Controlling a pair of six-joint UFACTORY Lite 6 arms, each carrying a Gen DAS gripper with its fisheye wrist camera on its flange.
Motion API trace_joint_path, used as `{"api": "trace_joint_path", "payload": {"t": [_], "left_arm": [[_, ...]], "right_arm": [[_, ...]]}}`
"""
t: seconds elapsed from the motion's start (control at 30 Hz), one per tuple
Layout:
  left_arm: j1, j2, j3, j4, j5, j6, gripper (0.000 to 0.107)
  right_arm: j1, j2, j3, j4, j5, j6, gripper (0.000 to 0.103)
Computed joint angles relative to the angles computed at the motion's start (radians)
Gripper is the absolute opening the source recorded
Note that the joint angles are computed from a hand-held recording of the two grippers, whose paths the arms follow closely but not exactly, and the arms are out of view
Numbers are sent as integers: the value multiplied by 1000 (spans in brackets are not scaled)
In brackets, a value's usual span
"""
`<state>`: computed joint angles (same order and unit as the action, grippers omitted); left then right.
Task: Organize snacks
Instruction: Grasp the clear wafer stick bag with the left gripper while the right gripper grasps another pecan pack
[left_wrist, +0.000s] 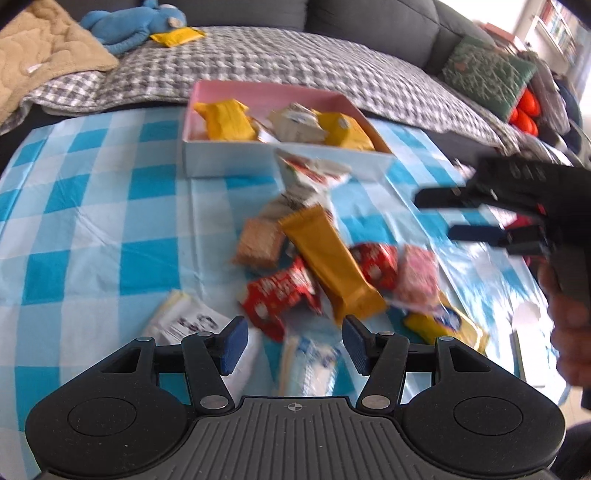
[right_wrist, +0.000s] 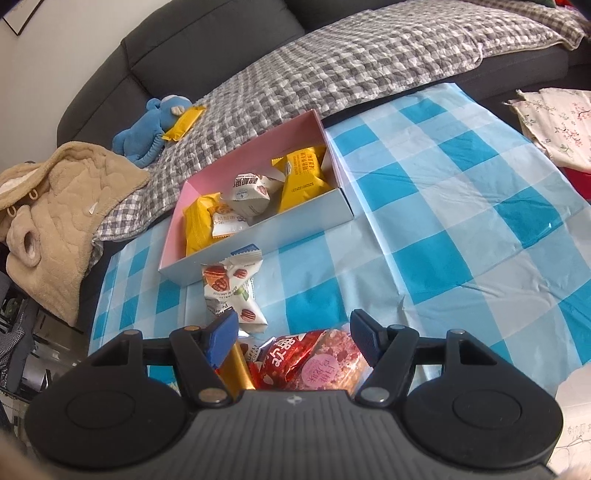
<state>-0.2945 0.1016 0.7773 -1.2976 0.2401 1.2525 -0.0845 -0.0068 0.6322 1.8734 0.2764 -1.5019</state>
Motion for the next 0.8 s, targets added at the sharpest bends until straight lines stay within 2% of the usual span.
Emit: {"api": "trace_joint_path", "payload": {"t": [0.13, 0.23, 0.37, 0.43, 0.47, 0.57, 0.8], "left_arm": [[-68, -5, -43, 25, -44, 1, 65], [-115, 20, -47, 123, -83, -82, 65], [-129, 46, -43, 194, -123, -149, 65], [-126, 52, -45, 145, -131, -102, 64], [-126, 53, -47, 141, -136, -99, 61], [-120, 50, -48, 100, -133, -63, 40], [-85, 34, -44, 96, -87, -71, 25]], "right_arm": [[8, -9, -3, 34, -15, -45, 64], [8, 10, 7, 5, -12, -27, 65], [17, 25, 19, -34, -18, -3, 72], [19, 26, 22, -32, -21, -7, 75], [19, 29, 24, -37, -20, -2, 75], [22, 39, 32, -50, -19, 4, 76], [30, 67, 52, 11, -33, -54, 75]]}}
